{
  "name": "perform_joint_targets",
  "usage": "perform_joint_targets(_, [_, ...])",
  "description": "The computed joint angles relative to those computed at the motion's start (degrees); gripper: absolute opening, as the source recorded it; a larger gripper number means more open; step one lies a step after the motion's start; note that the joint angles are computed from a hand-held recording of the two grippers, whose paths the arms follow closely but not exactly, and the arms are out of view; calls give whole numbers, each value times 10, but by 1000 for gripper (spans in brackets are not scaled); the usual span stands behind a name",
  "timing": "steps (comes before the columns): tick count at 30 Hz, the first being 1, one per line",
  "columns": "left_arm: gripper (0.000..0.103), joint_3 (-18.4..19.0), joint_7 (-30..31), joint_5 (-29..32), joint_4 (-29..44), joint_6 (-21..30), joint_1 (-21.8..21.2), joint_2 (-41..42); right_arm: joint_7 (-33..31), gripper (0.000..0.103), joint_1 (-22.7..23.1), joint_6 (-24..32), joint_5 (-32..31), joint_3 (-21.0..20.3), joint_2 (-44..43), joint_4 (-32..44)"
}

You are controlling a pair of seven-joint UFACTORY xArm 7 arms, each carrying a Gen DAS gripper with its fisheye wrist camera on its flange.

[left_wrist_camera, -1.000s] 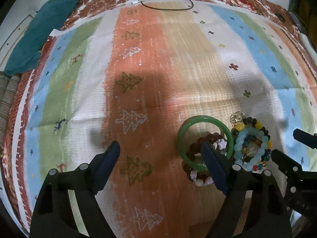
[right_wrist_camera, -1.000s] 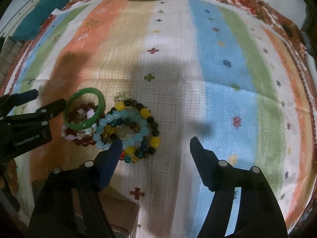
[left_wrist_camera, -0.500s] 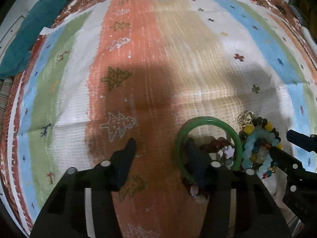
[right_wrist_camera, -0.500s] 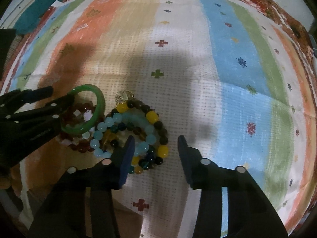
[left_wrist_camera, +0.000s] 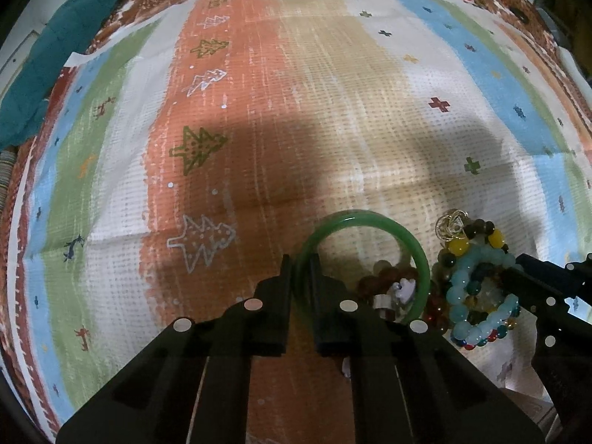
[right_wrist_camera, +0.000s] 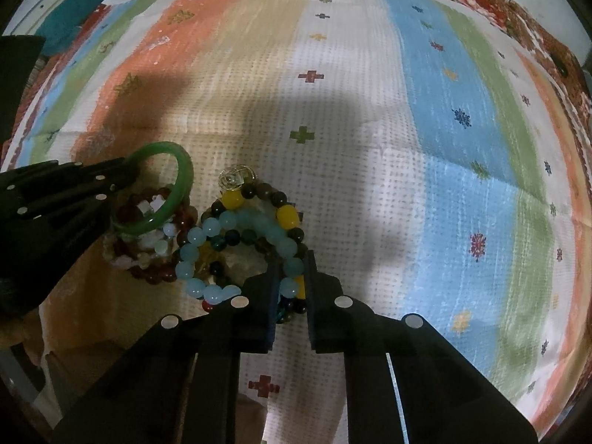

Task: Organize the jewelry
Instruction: 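Grasp the light blue bead bracelet with the right tool while the left holds the bangle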

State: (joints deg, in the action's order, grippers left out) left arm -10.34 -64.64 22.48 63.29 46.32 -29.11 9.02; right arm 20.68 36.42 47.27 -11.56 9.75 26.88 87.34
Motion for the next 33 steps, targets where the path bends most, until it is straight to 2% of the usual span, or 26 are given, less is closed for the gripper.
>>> perform_joint_targets(8, [7,-7,-27,14,-3,4,-4,-29,-2,12,-4,-18,0,3,-29,-30])
perform_joint_targets(19, [7,-27,-60,22,-9,40,-8,-62,-5,12,-15,-51,1,13,-92,-78])
perform_joint_targets(33, [7,-57,-95,40,-15,74,-16,-113,30,12,-24,-138,-23,23,-163,-151])
